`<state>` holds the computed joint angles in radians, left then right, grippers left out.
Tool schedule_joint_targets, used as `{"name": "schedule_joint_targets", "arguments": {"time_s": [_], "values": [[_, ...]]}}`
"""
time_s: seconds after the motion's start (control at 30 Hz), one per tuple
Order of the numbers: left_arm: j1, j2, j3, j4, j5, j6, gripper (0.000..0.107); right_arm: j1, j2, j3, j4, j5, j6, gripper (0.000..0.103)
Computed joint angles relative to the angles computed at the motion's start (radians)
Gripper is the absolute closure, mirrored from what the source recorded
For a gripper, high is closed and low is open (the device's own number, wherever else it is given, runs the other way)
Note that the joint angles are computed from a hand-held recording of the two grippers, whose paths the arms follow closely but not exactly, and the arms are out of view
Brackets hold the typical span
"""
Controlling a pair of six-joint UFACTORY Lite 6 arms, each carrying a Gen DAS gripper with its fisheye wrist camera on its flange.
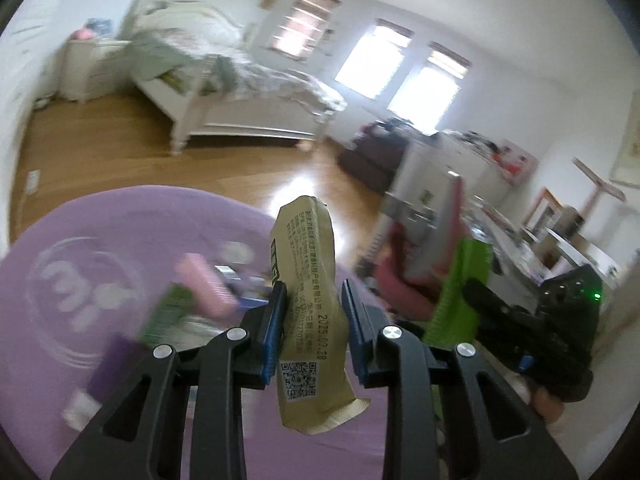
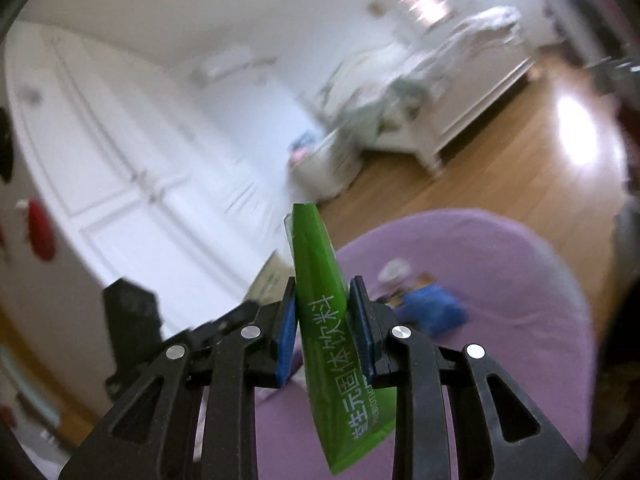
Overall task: Collect trash
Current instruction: 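Carry both items over the black bin and open both tools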
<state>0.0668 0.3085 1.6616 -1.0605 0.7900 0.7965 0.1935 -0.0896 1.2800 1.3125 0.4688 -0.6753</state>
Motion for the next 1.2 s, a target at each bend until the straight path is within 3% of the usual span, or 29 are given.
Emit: {"name": "schedule_joint_targets", "arguments": {"time_s": [0.3, 0.53, 0.63, 0.8, 1.07, 1.2], "values": [[-0.304, 0.047, 0.028, 0.001, -0.096, -0.027, 0.078, -0.279, -0.328, -0.322, -0.036, -0.05, -0.014, 0.076], [-0.45, 0.23, 0.221, 0.05, -0.091, -0.111, 0.078, -0.721, -0.446, -0.521, 0.098, 0.2, -0.239, 0.076], [-0.494, 0.3, 0.295, 0.072, -0.079, -0.142, 0.078, -0.919, -0.429, -0.565, 0.129, 0.321, -0.331, 0.076], [-0.573, 0.439, 0.473, 0.155, -0.059, -0.242, 0.078, -1.109, -0.342, -0.586, 0.158, 0.409, -0.447, 0.076], [-0.663, 0.632, 0.712, 0.288, -0.028, -0.397, 0.078, -1.206, -0.215, -0.618, 0.195, 0.442, -0.557, 0.076], [-0.69, 0.774, 0.928, 0.372, 0.035, -0.505, 0.078, -1.223, -0.177, -0.619, 0.207, 0.449, -0.58, 0.076]]}}
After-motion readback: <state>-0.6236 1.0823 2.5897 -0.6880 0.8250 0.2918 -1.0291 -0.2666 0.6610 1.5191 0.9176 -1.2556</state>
